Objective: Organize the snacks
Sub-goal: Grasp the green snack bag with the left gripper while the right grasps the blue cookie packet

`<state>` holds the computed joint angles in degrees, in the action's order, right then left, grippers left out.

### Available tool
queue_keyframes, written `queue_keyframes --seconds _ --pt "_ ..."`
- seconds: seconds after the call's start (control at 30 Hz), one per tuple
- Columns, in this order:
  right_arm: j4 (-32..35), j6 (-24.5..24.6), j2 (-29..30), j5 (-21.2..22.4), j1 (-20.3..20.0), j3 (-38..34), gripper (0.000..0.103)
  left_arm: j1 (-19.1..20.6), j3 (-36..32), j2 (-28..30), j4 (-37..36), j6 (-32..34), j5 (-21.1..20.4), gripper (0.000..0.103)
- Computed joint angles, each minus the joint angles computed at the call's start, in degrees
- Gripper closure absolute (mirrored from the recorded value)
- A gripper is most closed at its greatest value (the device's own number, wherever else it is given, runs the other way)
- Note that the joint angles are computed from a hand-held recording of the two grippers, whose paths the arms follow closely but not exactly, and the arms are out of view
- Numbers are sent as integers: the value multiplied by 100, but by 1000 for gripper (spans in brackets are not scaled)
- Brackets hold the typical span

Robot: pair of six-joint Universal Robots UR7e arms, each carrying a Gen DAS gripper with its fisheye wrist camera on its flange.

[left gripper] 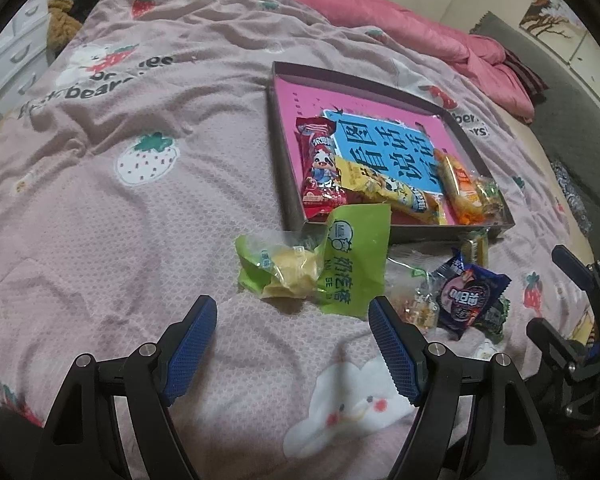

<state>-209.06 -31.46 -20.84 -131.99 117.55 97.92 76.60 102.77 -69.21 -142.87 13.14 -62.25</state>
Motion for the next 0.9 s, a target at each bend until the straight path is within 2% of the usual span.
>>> queue_keyframes --seconds 0.1,0.17,0.33,0.43,0.67,0.87,0.9 --pt "149 -69 68 -46 -25 -73 21 45 -89 107 7 16 -24 23" --pt "164 -303 184 -158 -20 -177 21 82 -156 171 32 -10 -67 23" --pt "-87 -1419 655 -548 29 -590 21 146 -271 298 110 -70 -95 23" --pt "-149 -1913 869 -681 30 -775 21 160 -309 357 102 -75 -83 23" --pt "-85 -2245 1058 -756 -75 -1043 21 182 -376 452 87 -95 -85 23" --pt "-49 -2555 1165 -650 -134 -1204 21 171 -401 539 12 -57 -29 23" --pt "-55 -2616 1181 -616 -143 -1214 24 163 -395 551 -18 -50 -16 23"
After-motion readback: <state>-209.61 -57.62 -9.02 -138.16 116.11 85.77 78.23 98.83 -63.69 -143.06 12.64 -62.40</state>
